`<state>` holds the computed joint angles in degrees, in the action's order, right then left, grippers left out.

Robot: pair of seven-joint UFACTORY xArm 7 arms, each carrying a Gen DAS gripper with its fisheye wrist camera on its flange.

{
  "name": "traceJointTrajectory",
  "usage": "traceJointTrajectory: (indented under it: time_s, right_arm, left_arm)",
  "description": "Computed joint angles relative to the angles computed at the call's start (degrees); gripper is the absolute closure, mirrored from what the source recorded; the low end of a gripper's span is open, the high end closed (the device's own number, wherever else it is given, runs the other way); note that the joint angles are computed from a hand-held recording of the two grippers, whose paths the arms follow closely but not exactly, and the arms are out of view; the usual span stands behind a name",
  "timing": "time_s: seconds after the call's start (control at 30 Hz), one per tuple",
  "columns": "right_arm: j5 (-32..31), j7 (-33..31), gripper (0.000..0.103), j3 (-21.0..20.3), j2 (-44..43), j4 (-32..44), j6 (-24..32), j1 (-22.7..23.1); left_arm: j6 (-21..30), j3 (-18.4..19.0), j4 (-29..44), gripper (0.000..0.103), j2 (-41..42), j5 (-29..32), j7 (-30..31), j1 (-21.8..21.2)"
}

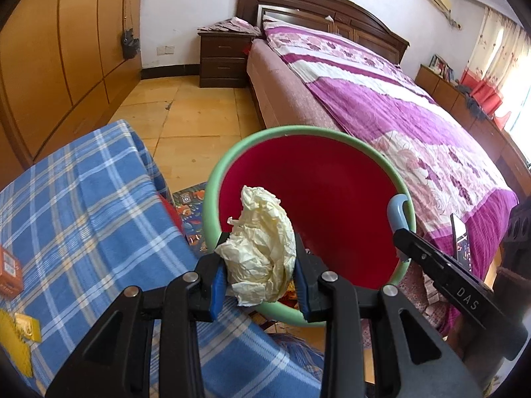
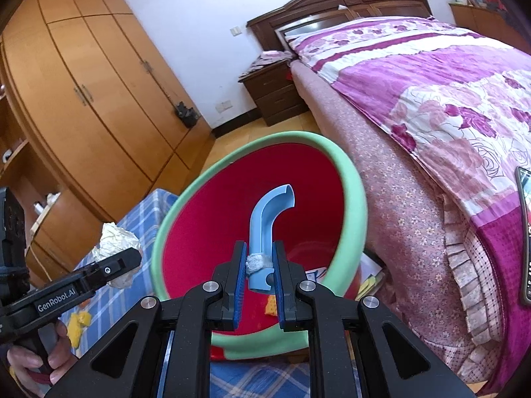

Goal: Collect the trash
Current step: 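Carry the white bag and blue tube over the red bucket, then open the right tool to drop the blue tube while the left tool drops the bag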

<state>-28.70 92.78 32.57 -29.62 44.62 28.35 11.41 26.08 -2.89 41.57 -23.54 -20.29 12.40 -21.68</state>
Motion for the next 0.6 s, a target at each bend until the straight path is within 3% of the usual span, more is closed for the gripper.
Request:
traceJointTrajectory:
  time_s: [0.27, 0.6]
  right_arm:
    - [0.3, 0.3, 0.088, -1.0, -0.3, -1.6, -0.8, -0.2]
    - [0.5, 0.4, 0.088, -1.1, 0.2, -1.9, -1.4, -0.8]
  left_arm:
    - [0.4, -0.5, 1.2, 0.068, 3.0, -0.1, 0.0, -0.1]
    - [0.9, -1.5, 1.2, 0.054, 3.7, 0.5, -0.8, 0.8]
